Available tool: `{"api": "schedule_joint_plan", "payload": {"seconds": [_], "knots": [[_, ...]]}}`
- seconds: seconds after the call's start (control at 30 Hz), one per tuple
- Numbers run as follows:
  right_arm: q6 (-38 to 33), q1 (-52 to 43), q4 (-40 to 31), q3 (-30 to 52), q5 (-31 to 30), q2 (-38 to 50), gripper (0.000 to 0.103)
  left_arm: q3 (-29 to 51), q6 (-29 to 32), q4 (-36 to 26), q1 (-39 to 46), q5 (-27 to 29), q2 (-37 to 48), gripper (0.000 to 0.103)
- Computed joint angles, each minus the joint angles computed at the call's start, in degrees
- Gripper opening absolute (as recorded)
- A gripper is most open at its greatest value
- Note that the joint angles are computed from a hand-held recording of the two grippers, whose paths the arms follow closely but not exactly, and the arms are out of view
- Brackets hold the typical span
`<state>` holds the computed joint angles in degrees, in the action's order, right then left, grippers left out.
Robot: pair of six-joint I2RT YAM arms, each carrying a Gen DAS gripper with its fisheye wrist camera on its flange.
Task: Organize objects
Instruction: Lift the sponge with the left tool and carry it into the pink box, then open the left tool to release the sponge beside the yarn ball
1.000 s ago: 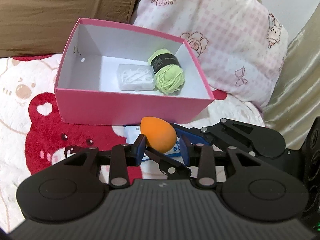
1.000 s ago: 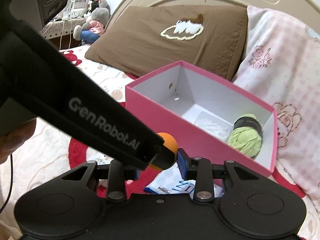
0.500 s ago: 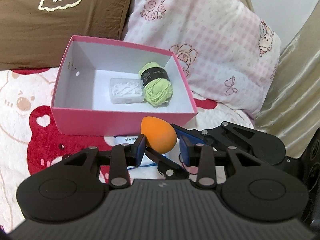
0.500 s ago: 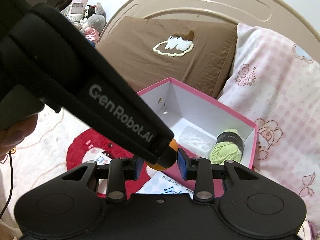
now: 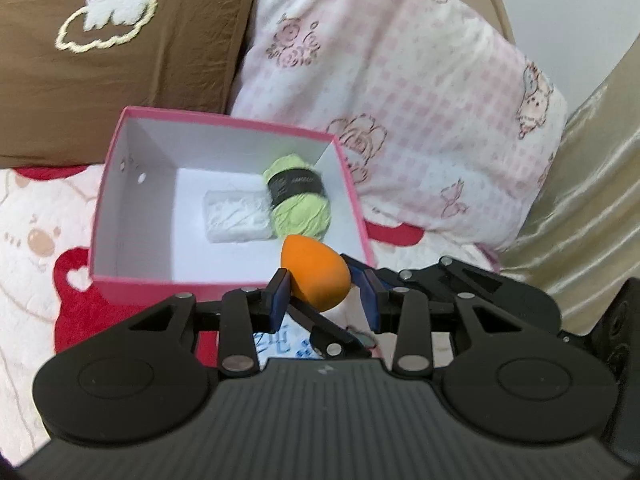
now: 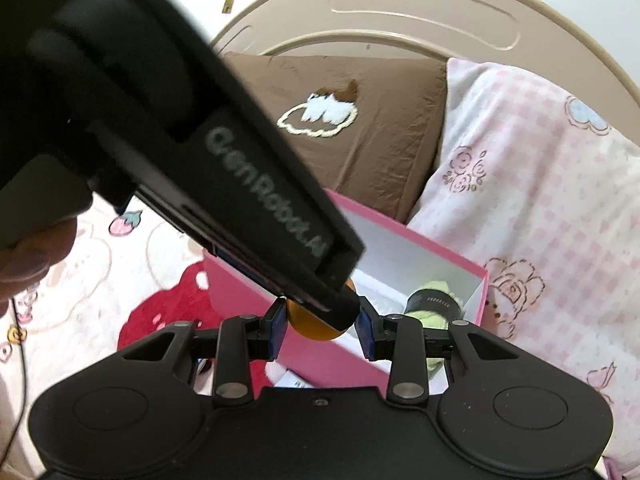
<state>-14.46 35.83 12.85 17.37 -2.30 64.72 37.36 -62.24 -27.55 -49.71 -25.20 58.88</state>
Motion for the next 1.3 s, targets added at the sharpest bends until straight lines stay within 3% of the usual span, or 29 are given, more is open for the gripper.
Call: {"api": "schedule_joint_plan", "payload": {"seconds": [0.27,0.57,0.67,0.77,1.1,1.3], "knots": [[-0.32,-9.49,-7.62,13.67,-10.08,9.28,0.041,4.52,8.39,3.95,10.44,5.67,4.96,0.036],[-0.61,-17.62,-19.56,40.82,-24.72,36.47,0.041,9.99,13.43,10.51,24.75,14.29,19.62,0.036],[1.02,-18.11,-22.68,48.91,-26.81,44.88,0.041,10.98,13.98,13.71,29.03,18.12,25.08,0.036],[0.00,-17.74,-24.10,50.87,-26.10,48.80,0.041,10.76,14.19,18.21,32.70,21.59,30.11,0.036],[0.08,-13.88,-28.36,65.31,-18.70,63.07,0.041,8.52,13.15,32.00,38.68,24.66,41.06,0.036],[-3.07,-12.98,-28.59,67.80,-15.97,66.38,0.041,6.60,12.08,38.57,41.13,28.00,44.67,0.035]]}}
